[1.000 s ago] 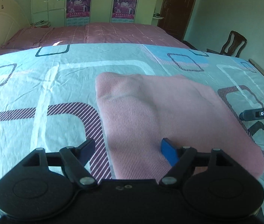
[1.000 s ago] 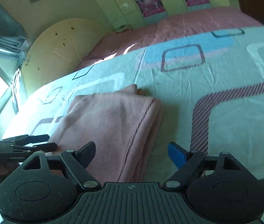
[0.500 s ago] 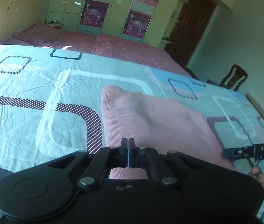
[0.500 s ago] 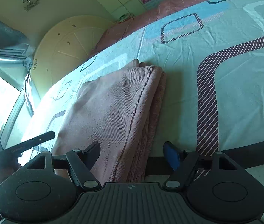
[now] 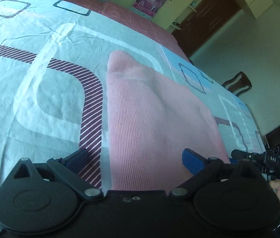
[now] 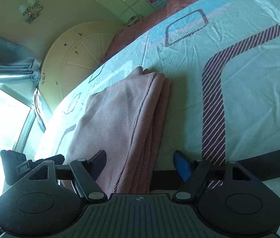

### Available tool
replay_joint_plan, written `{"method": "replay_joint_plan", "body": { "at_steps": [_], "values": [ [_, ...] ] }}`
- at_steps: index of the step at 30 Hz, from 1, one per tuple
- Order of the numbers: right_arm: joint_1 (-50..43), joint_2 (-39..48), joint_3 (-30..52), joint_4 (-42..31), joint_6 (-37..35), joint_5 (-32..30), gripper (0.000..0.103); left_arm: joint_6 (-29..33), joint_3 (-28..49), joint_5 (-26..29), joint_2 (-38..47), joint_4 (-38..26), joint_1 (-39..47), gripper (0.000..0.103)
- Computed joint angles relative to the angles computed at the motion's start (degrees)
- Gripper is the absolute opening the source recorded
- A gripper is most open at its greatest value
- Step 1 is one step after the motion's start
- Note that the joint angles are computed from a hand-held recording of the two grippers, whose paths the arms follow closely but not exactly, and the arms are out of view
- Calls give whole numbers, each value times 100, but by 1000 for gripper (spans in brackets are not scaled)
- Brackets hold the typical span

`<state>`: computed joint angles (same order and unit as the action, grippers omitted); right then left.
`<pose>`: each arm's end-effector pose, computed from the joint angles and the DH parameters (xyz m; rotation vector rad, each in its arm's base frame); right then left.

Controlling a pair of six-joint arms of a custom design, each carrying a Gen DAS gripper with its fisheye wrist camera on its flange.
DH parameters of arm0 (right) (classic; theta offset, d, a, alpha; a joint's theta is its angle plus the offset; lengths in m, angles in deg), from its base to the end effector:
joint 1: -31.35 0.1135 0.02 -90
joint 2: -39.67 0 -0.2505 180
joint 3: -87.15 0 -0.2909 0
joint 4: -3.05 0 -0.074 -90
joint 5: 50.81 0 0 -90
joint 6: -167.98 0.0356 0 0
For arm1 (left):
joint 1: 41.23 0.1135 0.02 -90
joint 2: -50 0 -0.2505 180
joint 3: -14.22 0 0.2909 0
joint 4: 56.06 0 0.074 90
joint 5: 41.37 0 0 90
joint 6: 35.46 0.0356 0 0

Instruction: Fold small clothes

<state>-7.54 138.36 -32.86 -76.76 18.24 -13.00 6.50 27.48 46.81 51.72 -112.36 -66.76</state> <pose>0.2038 -0.1282 0.0950 -0.1441 2.4756 1.2598 0.1200 -0.0561 0.1021 -0.4900 2.3798 -0.5753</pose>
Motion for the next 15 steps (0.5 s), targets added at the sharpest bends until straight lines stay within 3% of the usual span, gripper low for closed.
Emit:
{"method": "replay_joint_plan", "body": {
  "at_steps": [4,7,9,11,15],
  "values": [
    [152,528,331,-184,102,-65,74,193,254,-372,1245,751,-300,97],
    [448,706,557,-318,242,-63,74,165,483,-742,2015,1100,-521,90],
    [701,728,631,-418,254,-15,74,207,522,-627,2173,1240,-447,87],
    [988,744,622,-410,337,73,59,279,536,-457,2276,1342,-338,87],
    [1007,715,552,-324,439,-41,57,462,616,-105,2449,1411,-99,83]
  ]
}}
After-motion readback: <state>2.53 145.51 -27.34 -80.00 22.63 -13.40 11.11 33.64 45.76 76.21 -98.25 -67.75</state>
